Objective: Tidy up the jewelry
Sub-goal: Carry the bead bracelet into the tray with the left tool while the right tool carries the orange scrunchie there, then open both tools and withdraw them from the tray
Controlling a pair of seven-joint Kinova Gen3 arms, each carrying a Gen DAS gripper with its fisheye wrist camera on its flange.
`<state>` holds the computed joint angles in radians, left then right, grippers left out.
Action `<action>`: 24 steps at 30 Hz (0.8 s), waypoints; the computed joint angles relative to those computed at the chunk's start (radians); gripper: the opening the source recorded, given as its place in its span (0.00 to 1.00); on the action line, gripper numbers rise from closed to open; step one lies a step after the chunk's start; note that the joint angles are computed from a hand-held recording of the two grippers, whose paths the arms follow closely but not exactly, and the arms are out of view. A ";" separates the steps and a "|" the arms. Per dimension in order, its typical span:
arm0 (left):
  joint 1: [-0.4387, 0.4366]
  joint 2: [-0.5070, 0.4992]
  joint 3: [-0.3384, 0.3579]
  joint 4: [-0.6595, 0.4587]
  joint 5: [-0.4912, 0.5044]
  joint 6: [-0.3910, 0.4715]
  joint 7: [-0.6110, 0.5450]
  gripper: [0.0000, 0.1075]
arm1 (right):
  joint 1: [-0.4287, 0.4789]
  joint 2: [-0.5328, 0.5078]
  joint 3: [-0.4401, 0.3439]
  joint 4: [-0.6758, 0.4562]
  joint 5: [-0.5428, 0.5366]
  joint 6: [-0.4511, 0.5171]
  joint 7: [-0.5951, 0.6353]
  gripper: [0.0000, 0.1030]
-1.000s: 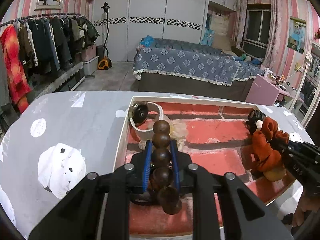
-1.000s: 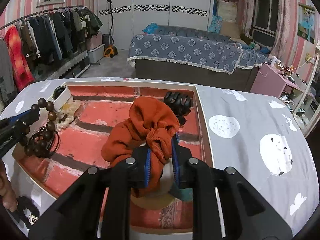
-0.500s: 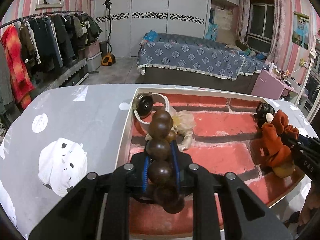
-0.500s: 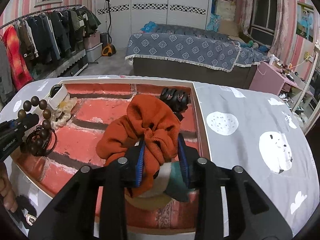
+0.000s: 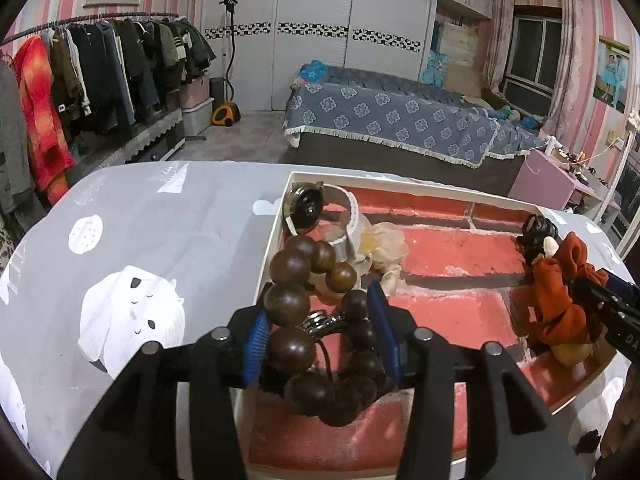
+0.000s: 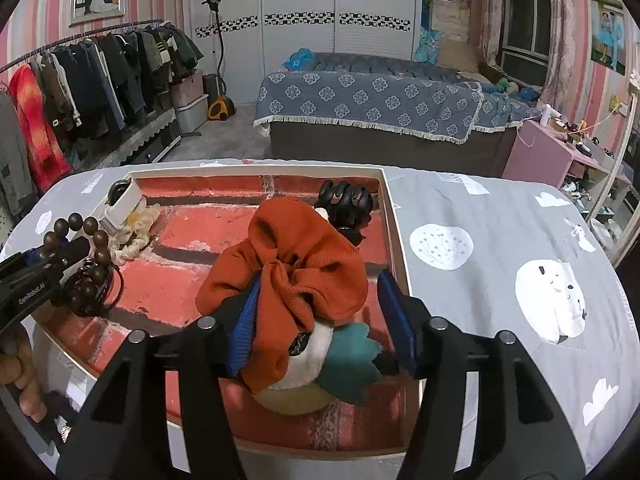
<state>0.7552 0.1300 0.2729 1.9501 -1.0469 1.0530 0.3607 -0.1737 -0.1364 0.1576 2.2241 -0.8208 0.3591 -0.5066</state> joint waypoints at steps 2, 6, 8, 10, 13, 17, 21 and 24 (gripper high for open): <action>-0.002 -0.007 0.000 0.009 -0.003 -0.010 0.002 0.44 | 0.002 -0.009 0.006 -0.003 0.001 0.010 0.000 0.58; -0.016 -0.026 0.003 0.026 0.000 -0.030 0.009 0.45 | -0.005 -0.042 0.036 -0.010 -0.015 0.041 0.019 0.59; -0.020 -0.024 0.008 0.020 0.008 -0.021 -0.009 0.45 | -0.010 -0.057 0.061 -0.018 -0.032 0.063 0.037 0.61; -0.021 -0.033 0.010 0.022 0.008 -0.017 -0.017 0.45 | -0.011 -0.064 0.088 -0.027 -0.050 0.084 0.056 0.61; -0.024 -0.054 0.018 0.030 0.003 -0.006 -0.004 0.45 | 0.005 -0.075 0.111 -0.045 -0.070 0.122 0.073 0.62; -0.033 -0.083 0.040 0.032 -0.007 0.025 -0.006 0.45 | 0.029 -0.090 0.128 -0.065 -0.094 0.171 0.091 0.63; -0.045 -0.115 0.060 0.038 -0.010 0.028 -0.008 0.45 | 0.053 -0.104 0.146 -0.085 -0.113 0.223 0.105 0.64; -0.058 -0.133 0.075 0.025 0.005 0.045 -0.032 0.45 | 0.070 -0.124 0.150 -0.090 -0.116 0.251 0.111 0.65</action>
<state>0.6974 -0.0032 0.3483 1.9747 -1.0423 1.0978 0.3283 -0.1034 -0.2608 0.3075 2.1342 -0.9363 0.6103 -0.3952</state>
